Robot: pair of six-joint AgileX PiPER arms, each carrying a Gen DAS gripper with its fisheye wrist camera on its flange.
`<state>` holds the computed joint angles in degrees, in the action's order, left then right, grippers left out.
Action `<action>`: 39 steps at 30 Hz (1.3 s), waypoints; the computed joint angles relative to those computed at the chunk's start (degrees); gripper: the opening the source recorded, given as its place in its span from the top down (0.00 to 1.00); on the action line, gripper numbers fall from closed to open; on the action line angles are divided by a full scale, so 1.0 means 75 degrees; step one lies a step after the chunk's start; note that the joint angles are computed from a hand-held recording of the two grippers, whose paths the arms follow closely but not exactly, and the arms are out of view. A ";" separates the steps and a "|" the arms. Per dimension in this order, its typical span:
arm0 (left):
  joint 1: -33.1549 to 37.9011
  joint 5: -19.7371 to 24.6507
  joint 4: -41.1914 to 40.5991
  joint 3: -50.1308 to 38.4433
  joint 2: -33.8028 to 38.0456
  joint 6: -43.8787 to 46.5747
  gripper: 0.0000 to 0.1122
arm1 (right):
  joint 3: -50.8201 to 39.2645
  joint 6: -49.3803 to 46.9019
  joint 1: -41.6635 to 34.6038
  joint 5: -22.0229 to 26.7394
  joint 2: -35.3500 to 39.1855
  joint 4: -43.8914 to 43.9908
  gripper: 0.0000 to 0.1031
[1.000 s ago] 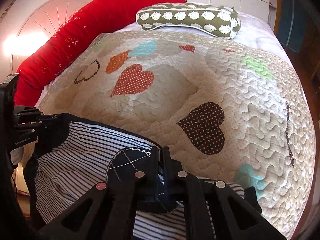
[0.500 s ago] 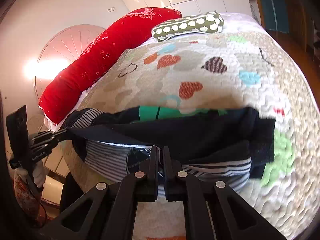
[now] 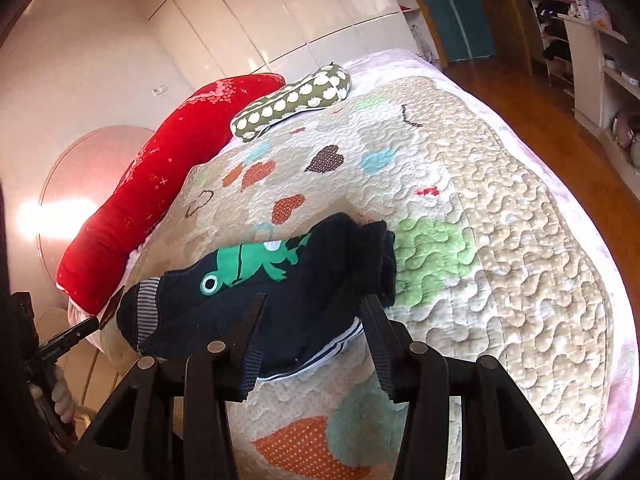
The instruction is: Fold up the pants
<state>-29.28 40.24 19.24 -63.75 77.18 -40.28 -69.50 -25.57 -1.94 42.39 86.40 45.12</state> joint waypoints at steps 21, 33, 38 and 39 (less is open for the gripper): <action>0.0962 -0.0574 0.2079 -0.0222 0.2678 -0.2674 0.45 | -0.1822 0.0412 -0.0583 0.0592 0.2723 0.1102 0.80; 0.0424 0.0377 0.0852 -0.0695 0.1233 -0.1550 0.47 | -0.0258 -0.0639 -0.1676 0.0068 0.1260 0.2303 0.46; -0.0467 0.0781 -0.0325 -0.2896 0.2637 0.0055 0.47 | 0.0456 -0.1565 -0.1845 0.0140 0.0902 0.2840 0.45; -0.0604 0.0929 -0.0640 -0.3566 0.3100 0.0465 0.47 | 0.0543 -0.1573 -0.1762 0.0025 0.0833 0.2766 0.45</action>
<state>-33.81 47.21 14.45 -90.49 100.43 -36.79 -65.43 -37.37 -15.16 42.57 92.65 65.86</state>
